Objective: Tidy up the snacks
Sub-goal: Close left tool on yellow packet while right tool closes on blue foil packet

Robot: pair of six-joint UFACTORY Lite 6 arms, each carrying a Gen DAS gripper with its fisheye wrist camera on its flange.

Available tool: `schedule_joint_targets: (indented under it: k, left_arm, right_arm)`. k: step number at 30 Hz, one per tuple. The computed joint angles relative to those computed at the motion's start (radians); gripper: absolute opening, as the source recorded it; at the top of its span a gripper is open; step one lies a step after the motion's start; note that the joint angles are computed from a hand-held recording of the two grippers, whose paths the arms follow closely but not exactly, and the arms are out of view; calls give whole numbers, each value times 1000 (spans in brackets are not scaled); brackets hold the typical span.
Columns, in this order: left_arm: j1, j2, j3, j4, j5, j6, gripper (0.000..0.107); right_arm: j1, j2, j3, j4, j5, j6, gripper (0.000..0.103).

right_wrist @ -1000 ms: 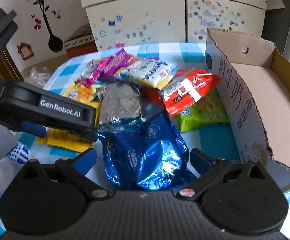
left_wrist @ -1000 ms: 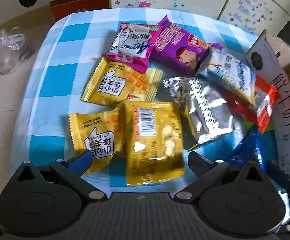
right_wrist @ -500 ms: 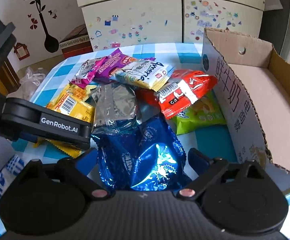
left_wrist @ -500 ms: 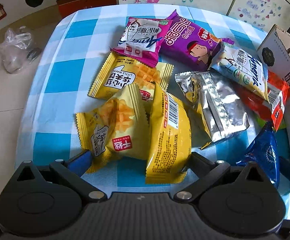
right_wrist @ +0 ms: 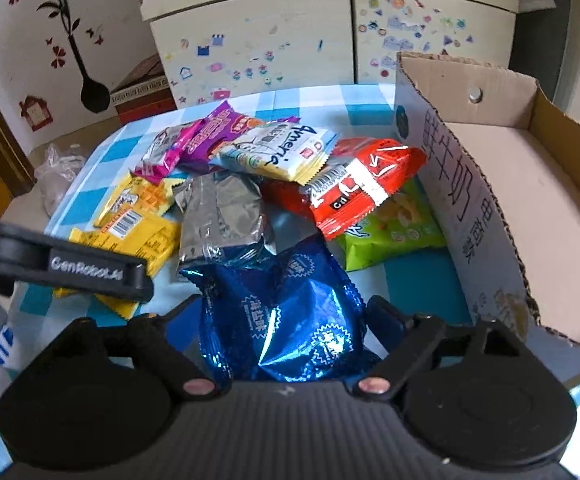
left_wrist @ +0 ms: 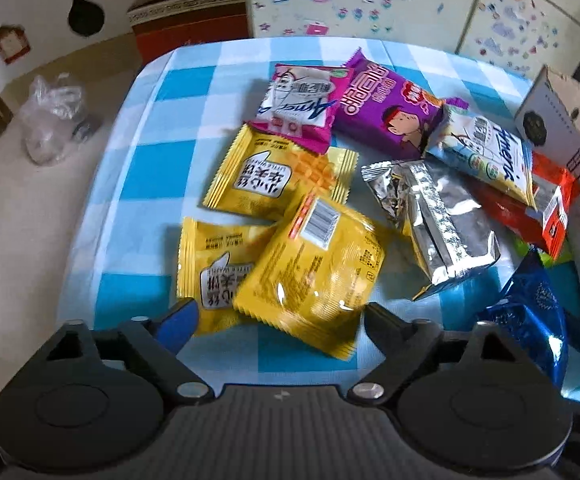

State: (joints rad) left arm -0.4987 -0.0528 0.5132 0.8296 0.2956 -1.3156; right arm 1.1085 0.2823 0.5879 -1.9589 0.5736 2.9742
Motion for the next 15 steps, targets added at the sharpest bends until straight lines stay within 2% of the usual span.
schedule_joint_targets:
  k: [3,5,8,12,15]
  left_arm:
    - [23,-63,-52,39,-35,-37,78]
    - [37,-94,-73,70,-49,-62,64]
    - [57,-125,-103,112,-63,-107,53]
    - [86,-167,-142,158,-107,-166,57]
    - [41,-207,-161,338,-71,-320,76]
  right_arm:
    - [2,-4,-2,6,1,0,84]
    - [0,-8,-5,2,-1,10,84]
    - [-4,-21,-17,-27,-4,48,83]
    - [-1,-28,-21,-28,-7,57,82]
    - [4,-35,-26,-19,-4,55,82]
